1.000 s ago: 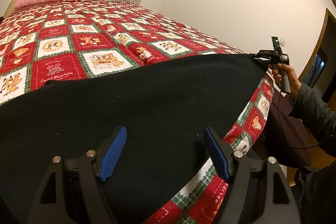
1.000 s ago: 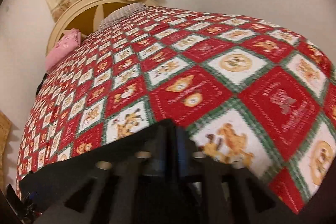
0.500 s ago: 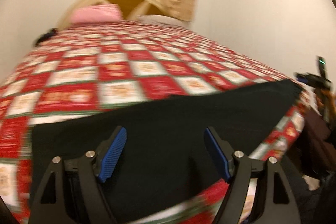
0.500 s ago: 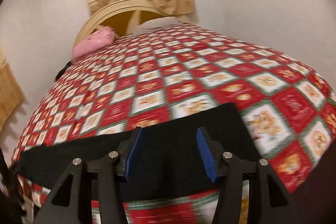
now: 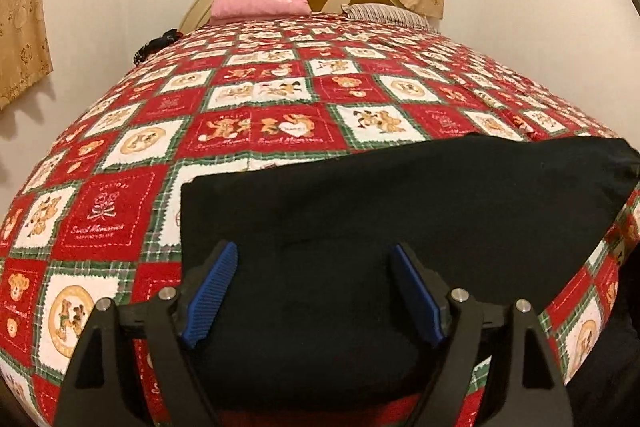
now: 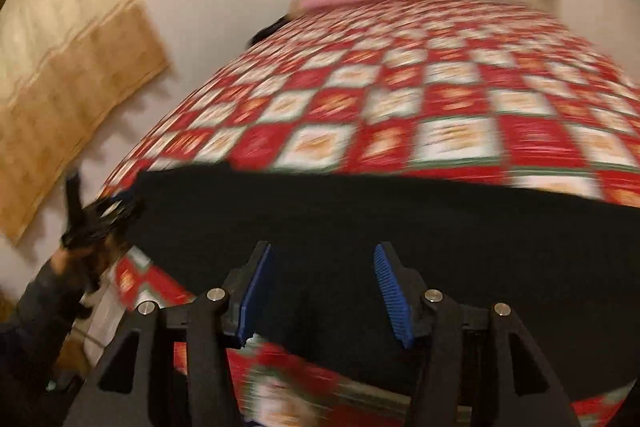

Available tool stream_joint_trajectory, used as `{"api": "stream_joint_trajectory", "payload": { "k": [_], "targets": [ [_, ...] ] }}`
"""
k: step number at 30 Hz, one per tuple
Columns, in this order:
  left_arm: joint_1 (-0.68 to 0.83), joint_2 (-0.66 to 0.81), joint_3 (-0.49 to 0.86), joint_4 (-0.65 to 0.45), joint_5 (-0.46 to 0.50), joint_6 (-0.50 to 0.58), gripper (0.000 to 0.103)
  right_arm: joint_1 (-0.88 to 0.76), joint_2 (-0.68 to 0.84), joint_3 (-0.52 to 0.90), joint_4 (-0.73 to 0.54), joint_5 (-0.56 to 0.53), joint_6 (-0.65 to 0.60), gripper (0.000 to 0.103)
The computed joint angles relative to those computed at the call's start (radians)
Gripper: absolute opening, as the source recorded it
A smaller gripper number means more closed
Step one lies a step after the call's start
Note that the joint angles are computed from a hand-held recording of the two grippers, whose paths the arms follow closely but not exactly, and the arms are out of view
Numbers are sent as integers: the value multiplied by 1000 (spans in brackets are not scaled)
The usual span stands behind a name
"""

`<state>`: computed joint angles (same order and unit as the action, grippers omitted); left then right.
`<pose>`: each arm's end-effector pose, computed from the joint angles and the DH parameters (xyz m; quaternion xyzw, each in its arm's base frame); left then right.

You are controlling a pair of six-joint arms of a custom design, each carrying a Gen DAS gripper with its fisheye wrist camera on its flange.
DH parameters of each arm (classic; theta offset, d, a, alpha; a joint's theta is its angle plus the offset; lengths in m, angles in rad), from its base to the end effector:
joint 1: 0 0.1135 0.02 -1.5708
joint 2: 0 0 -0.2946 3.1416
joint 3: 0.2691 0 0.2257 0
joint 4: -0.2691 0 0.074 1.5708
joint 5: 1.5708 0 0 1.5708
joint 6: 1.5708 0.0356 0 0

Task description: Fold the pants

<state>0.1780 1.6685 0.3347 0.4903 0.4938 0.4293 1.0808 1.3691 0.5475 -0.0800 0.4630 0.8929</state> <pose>0.2276 0.0238 0.1306 0.1998 0.8882 -0.1148 0.3974 0.1170 0.1855 0.2007 -0.0112 0.9224 0.1472 0.3570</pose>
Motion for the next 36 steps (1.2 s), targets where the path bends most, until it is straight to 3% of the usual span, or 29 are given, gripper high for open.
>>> {"api": "stream_joint_trajectory", "payload": {
  "k": [3,7,10,14,16,18,20,28,32,36],
  "targets": [
    [27,17,15,-13,18,41,83,15,179,64,114,-91,-44,54],
    [43,21,5,1,36,69,83,32,350,95,240,-230,-7,55],
    [45,14,1,1,42,60,83,111,390,163,142,-113,-31,55],
    [27,-78,-22,-24,0,14,84,60,306,118,157,-203,-46,55],
    [49,-155,-35,-54,67,-16,86,38,255,116,147,-188,-69,55],
    [44,-209,-46,-60,91,-48,95,1,230,147,118,-177,-102,55],
    [21,-241,-52,-65,111,-70,97,-53,225,186,96,-191,-144,55],
    [-175,-188,-76,9,43,-142,97,-232,390,378,71,-317,-251,55],
    [-233,-147,-100,63,-10,-163,97,-277,493,480,76,-368,-243,55],
    [-217,-58,-53,0,-9,-169,97,-341,583,548,129,-489,-171,53]
  ]
}}
